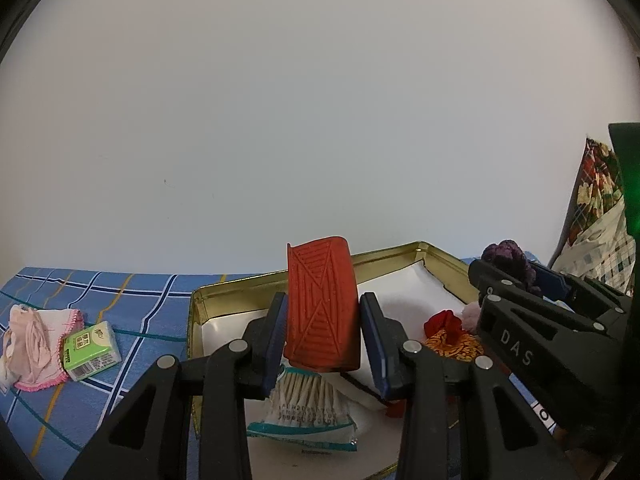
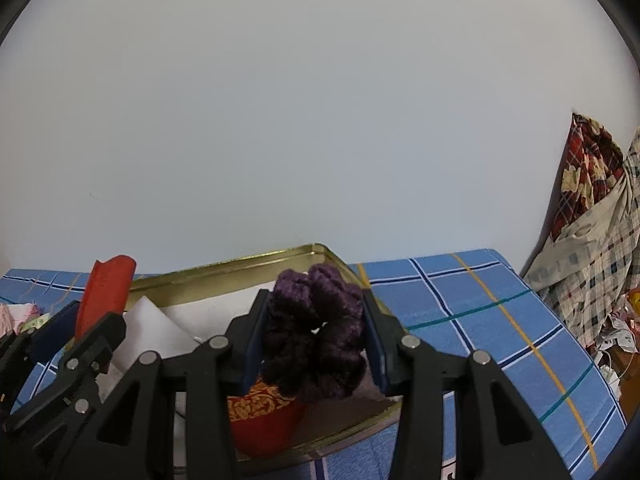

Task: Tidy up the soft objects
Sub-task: 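Carry the red fabric piece and scrunchie over the gold tray with both grippers, then open the left gripper to drop the red piece while the right gripper drops the scrunchie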

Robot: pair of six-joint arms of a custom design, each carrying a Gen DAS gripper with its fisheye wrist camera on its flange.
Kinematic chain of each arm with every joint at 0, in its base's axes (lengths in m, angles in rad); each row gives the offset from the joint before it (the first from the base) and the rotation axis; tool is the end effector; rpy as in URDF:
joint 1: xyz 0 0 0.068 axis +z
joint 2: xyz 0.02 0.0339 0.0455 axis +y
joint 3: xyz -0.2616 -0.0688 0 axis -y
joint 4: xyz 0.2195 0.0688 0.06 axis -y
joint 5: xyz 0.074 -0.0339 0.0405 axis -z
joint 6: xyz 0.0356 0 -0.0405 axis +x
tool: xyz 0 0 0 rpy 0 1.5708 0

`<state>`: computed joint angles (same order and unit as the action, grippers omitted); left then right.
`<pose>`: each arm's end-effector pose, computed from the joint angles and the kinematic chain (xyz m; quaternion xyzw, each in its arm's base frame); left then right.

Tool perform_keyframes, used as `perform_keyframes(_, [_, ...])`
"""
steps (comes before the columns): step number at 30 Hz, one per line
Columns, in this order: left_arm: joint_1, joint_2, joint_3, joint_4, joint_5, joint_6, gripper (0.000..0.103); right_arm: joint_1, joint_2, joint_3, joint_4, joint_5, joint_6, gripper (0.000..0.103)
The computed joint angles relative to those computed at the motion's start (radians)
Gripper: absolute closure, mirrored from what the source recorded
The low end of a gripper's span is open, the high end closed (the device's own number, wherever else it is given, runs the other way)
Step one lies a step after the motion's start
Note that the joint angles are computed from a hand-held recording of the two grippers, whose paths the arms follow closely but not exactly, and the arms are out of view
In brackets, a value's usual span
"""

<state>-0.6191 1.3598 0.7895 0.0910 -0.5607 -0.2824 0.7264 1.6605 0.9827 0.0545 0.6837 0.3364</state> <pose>0.2348 -0.1440 0.2533 -0.0040 0.8338 -0.0044 0.5520 0.2650 0.2054 0.2238 -0.0124 0.8521 -0.0394 0.5217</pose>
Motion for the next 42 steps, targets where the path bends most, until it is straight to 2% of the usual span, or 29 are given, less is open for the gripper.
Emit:
perform_keyframes(3, [-0.022,0.034,0.03,-0.01,-0.024,0.0,0.064,-0.002,0.015,0.015,-0.02,-0.002,0.003,0.059])
perform_keyframes(9, [-0.011,0.064,0.07,-0.042,-0.008,-0.022,0.064,0.001,0.029,0.03,-0.045,0.006,0.016,0.059])
perform_keyframes(19, [0.002,0.141,0.149,-0.11,-0.018,-0.043,0.064,-0.039,0.047,0.025,-0.041,-0.041,0.008,0.059])
perform_keyframes(32, [0.032,0.231,0.213,-0.132,0.013,-0.062,0.064,-0.06,0.071,0.031,-0.05,-0.079,0.017,0.059])
perform_keyframes(34, [0.028,0.232,0.211,-0.124,0.009,-0.058,0.064,-0.064,0.073,0.029,-0.044,-0.09,0.015,0.058])
perform_keyframes(37, [0.013,0.206,0.172,-0.076,-0.011,-0.038,0.063,-0.07,0.051,-0.01,0.014,-0.112,0.01,0.05])
perform_keyframes(38, [0.003,0.19,0.148,-0.045,-0.029,-0.031,0.06,-0.069,0.041,-0.029,0.042,-0.107,0.014,0.042])
perform_keyframes(39, [-0.01,0.171,0.117,-0.006,-0.061,-0.029,0.054,-0.068,0.027,-0.049,0.068,-0.093,0.022,0.036])
perform_keyframes(40, [-0.02,0.153,0.09,0.023,-0.092,-0.032,0.048,-0.07,0.006,-0.075,0.097,-0.069,0.04,0.024])
perform_keyframes(41, [-0.027,0.135,0.064,0.053,-0.116,-0.037,0.031,-0.073,-0.008,-0.093,0.12,-0.054,0.054,0.015])
perform_keyframes(42, [-0.028,0.113,0.033,0.088,-0.13,-0.044,0.013,-0.081,-0.029,-0.122,0.156,-0.047,0.068,0.012])
